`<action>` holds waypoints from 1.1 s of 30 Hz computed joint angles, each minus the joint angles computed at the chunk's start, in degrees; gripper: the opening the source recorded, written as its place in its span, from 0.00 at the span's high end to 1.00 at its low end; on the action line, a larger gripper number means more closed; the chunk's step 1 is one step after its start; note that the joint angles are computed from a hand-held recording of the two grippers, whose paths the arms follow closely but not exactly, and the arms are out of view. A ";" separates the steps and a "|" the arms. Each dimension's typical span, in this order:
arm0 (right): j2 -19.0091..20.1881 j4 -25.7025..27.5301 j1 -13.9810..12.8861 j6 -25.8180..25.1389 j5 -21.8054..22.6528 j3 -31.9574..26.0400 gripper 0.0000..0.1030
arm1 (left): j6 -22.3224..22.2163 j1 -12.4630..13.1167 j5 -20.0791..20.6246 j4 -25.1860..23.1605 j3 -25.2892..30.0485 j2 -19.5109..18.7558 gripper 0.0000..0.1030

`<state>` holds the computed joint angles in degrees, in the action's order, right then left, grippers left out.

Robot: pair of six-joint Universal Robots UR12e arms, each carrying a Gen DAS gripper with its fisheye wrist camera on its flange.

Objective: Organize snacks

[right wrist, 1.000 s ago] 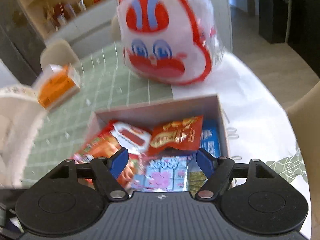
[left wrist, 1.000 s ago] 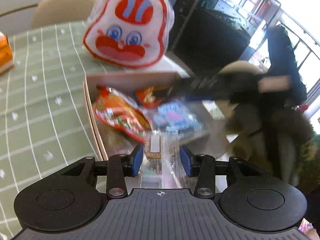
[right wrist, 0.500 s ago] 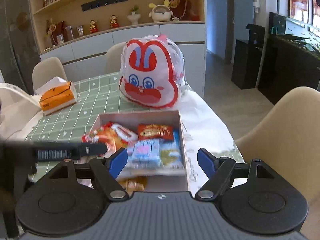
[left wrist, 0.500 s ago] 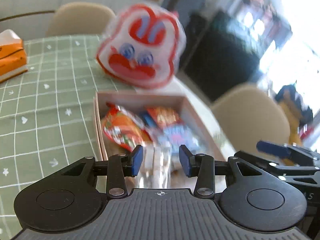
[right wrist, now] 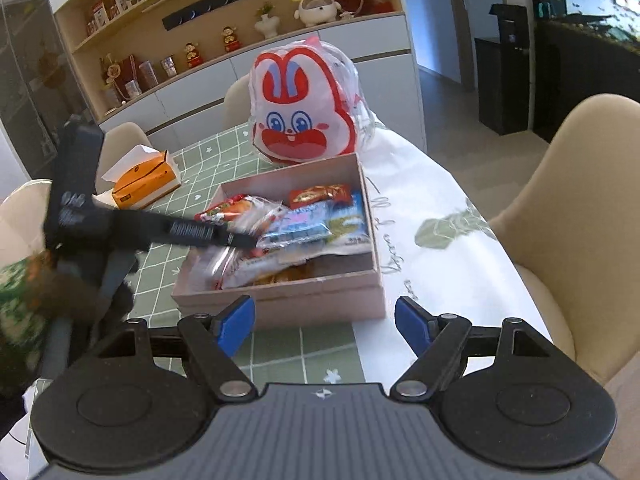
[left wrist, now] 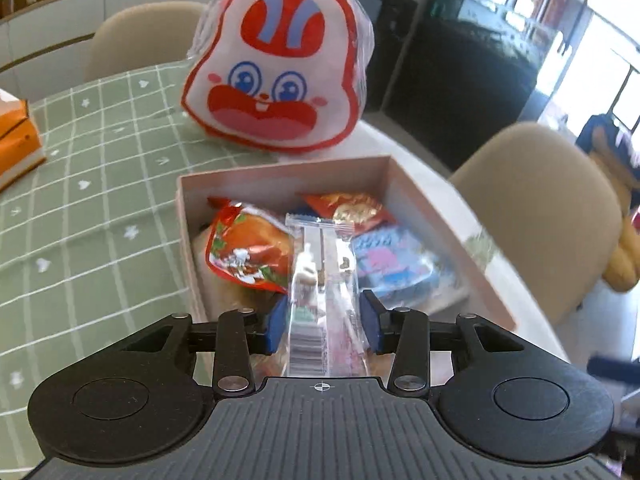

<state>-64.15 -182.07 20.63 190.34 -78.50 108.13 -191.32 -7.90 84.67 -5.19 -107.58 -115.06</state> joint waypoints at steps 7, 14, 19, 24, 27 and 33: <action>-1.10 -1.78 -0.34 0.60 -1.86 2.35 0.24 | -4.86 -0.62 1.74 6.69 -3.28 1.75 0.57; -2.11 -6.18 0.57 0.20 -4.19 4.27 0.24 | -9.43 -3.31 6.09 19.26 -13.10 8.00 0.57; -4.29 -7.18 2.00 0.06 -4.98 6.19 0.24 | -8.60 -7.60 12.30 18.41 -17.42 12.57 0.66; -6.22 -6.96 3.77 -1.71 -5.34 7.73 0.24 | -9.70 -10.13 14.61 15.52 -19.42 16.11 0.83; -7.02 -5.91 4.68 -3.40 -5.87 8.12 0.24 | -10.56 -12.05 19.54 13.74 -19.25 16.81 0.83; -7.47 -6.30 5.30 -3.56 -5.80 8.75 0.24 | -10.83 -14.28 25.15 8.35 -18.49 17.51 0.84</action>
